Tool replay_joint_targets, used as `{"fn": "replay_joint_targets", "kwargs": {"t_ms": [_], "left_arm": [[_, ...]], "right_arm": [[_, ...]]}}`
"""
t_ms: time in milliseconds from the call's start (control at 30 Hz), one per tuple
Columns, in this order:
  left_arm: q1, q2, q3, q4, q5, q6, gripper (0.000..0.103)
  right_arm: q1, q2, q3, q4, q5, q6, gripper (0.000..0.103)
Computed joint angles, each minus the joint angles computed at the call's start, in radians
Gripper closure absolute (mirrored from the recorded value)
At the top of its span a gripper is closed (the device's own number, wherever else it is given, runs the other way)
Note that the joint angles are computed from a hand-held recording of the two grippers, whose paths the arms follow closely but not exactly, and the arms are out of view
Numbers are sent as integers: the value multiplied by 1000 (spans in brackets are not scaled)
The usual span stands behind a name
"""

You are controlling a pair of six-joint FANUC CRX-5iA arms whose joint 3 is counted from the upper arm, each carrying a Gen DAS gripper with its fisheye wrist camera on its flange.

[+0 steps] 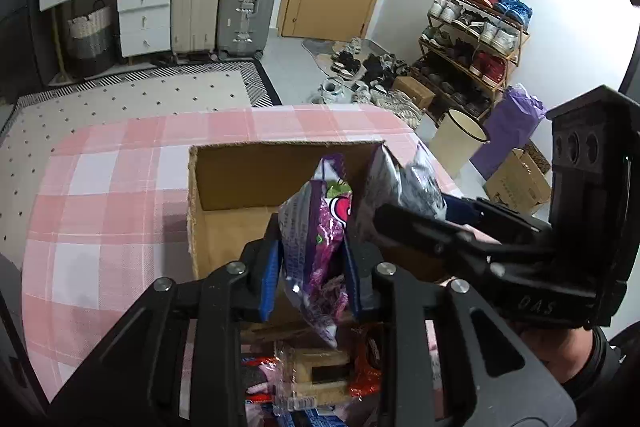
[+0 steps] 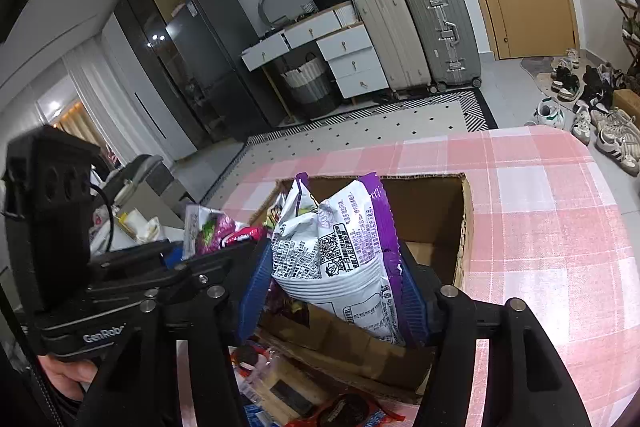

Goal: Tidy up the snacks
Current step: 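Open both grippers to drop the bags into the box, then withdraw both tools from the box back toward the snack pile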

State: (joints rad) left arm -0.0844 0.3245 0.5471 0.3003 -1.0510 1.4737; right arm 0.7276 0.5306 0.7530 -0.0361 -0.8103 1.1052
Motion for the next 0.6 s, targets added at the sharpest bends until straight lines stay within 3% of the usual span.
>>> {"fn": "replay_joint_targets", "kwargs": {"t_ms": [67, 133, 200, 233, 600], "left_arm": [[-5, 19, 34, -37, -22, 16, 62], [-6, 16, 35, -63, -16, 40, 58], [-3, 10, 28, -62, -9, 48, 42], [-5, 4, 31, -81, -10, 67, 38], [-7, -162, -114, -134, 42, 104, 27]], "right_arm": [[-1, 12, 15, 3, -12, 2, 40], [9, -4, -14, 41, 13, -2, 38], [22, -35, -75, 107, 63, -36, 21], [24, -43, -89, 121, 74, -48, 19], [65, -210, -319, 298, 192, -224, 15]]}}
